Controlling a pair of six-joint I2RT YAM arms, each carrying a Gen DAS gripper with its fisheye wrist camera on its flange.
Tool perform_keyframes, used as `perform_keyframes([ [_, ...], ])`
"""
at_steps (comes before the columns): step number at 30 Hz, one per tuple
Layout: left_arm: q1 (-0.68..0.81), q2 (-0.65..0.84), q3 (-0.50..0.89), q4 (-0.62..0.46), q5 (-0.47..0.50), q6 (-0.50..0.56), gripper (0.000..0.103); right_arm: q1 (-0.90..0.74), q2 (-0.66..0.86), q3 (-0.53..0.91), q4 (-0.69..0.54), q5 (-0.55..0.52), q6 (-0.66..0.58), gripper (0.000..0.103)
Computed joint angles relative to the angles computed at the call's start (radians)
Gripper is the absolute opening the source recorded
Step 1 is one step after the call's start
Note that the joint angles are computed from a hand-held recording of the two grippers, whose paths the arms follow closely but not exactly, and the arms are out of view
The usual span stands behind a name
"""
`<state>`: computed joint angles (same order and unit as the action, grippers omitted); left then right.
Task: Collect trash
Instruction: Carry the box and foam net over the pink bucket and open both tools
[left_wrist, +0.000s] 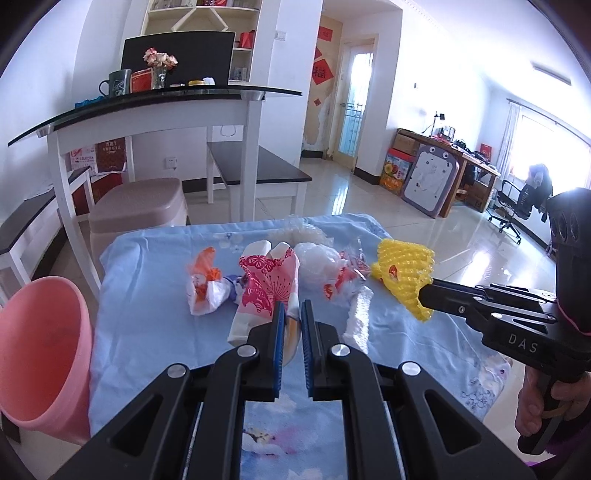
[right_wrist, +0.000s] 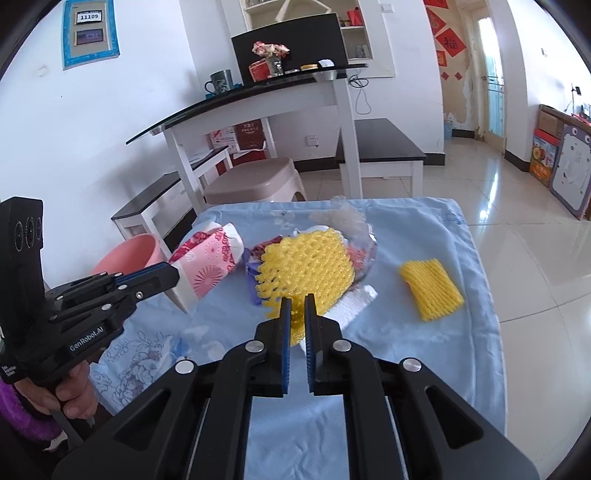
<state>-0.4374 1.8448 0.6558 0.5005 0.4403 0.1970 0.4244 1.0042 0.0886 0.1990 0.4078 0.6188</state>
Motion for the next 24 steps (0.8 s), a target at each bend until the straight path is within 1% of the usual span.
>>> perform_keyframes([
  [4, 0.001, 0.026, 0.021, -0.002, -0.032, 0.007, 0.008, -0.030, 0.147, 0.039, 0.122, -0.057, -0.035, 0.007],
  [8, 0.008, 0.051, 0.046, -0.009, -0.056, 0.011, 0.008, -0.044, 0.239, 0.079, 0.182, -0.090, -0.050, 0.007],
  [13, 0.027, 0.070, 0.072, -0.017, -0.078, 0.015, 0.008, -0.043, 0.303, 0.129, 0.205, -0.102, -0.060, 0.007],
  [24, 0.100, 0.071, 0.088, -0.018, -0.067, 0.015, 0.008, 0.006, 0.413, 0.247, 0.210, -0.091, -0.074, 0.007],
])
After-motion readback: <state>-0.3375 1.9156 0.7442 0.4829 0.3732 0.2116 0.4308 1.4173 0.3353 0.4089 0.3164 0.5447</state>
